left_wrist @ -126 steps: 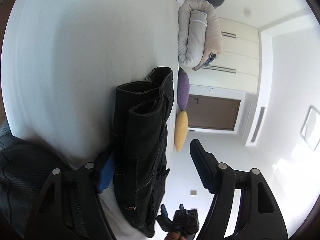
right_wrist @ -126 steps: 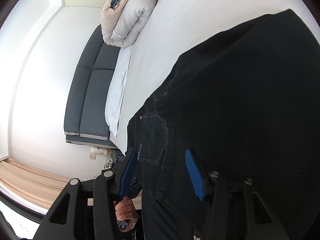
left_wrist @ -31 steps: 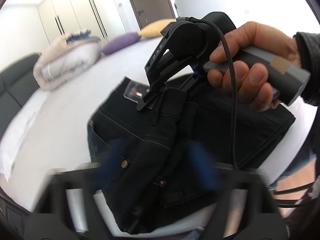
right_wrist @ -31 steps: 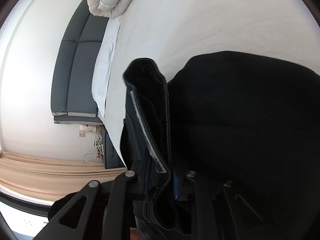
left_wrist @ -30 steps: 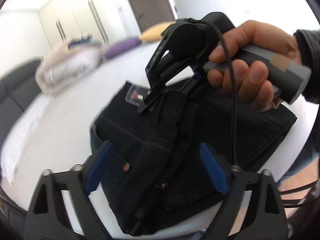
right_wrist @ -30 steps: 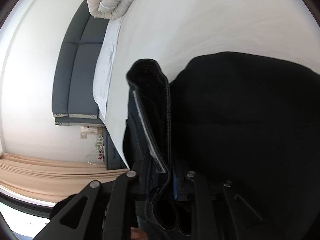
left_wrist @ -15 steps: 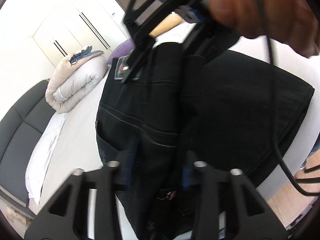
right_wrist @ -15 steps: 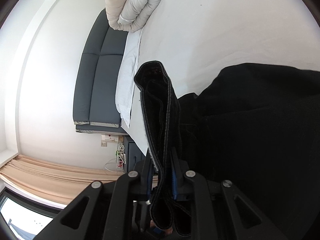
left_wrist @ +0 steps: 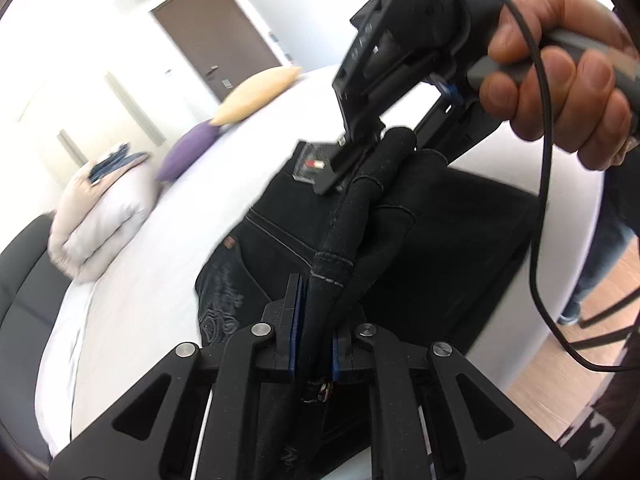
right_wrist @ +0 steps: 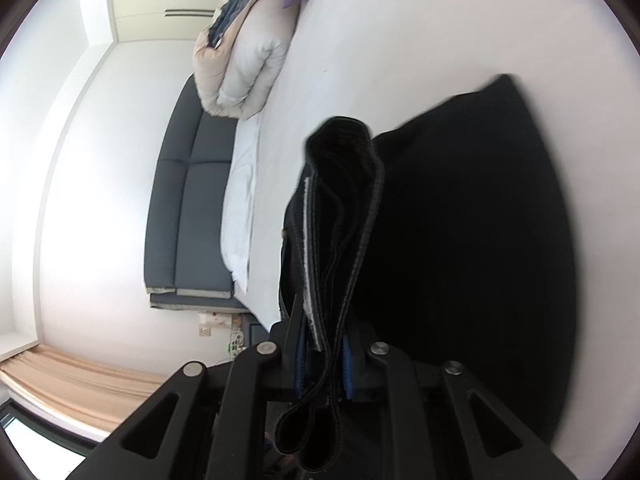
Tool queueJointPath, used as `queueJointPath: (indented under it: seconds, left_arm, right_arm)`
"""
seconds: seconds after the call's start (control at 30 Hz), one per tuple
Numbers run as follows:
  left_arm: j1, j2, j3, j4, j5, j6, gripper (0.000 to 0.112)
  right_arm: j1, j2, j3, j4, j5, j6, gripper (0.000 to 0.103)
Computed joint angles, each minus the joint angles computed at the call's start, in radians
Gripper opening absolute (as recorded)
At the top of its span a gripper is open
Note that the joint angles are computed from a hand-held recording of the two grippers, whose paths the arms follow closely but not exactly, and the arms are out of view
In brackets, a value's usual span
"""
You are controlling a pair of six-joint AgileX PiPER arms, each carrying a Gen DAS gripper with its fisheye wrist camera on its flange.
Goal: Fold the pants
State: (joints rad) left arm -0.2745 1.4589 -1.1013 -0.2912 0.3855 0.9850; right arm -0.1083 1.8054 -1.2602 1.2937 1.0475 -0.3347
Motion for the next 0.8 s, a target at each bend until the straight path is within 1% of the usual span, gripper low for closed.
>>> queueJointPath:
  seconds: [0.07,0.17,0.23,0.27,0.33,0.53,0.63,0.7,0.73,0.77,0.8]
  left_arm:
    - [-0.033,-0.003,0.019,0.01,-0.007,-0.001,0.01]
    - [-0.043,0.01,0.023,-0.042,-0.004,0.059,0.01]
    - [-0.048,0.002,0.044,-0.074,-0.003,0.099,0.01]
    - [-0.036,0.032,0.014,-0.104,0.004,0.139,0.01]
    - [-0.017,0.045,0.012,-0.156,0.015,0.209,0.01]
    - [0.026,0.068,0.027,-0.3,0.03,0.379,0.01]
    - [0.007,0.065,0.042,-0.264,0.023,0.321,0.01]
    - [0.013,0.073,0.035,-0.267,0.03,0.313,0.011]
    - [0.016,0.077,0.021,-0.258,0.059,0.281,0.012]
    - [0.029,0.08,-0.004,-0.256,0.107,0.253,0.013]
    - [0.044,0.089,-0.037,-0.251,0.158,0.231,0.017]
  right_arm:
    - [-0.025,-0.027,0.051,-0.013,-0.016,-0.012,0.016]
    - [-0.048,-0.069,0.1,-0.015,-0.039,-0.047,0.016]
    - [-0.047,-0.1,0.117,-0.045,-0.06,-0.044,0.016]
    - [-0.045,-0.109,0.121,-0.057,-0.067,-0.04,0.016]
    - [-0.047,-0.115,0.133,-0.071,-0.081,-0.037,0.016]
    - [-0.04,-0.146,0.212,-0.03,-0.146,-0.081,0.016]
    - [-0.046,-0.135,0.219,-0.022,-0.143,-0.093,0.015]
    - [-0.054,-0.119,0.233,0.015,-0.134,-0.154,0.014]
    - [-0.066,-0.112,0.249,0.051,-0.114,-0.199,0.014]
    - [-0.075,-0.108,0.251,0.062,-0.091,-0.216,0.015]
    - [-0.083,-0.108,0.247,0.053,-0.072,-0.215,0.016]
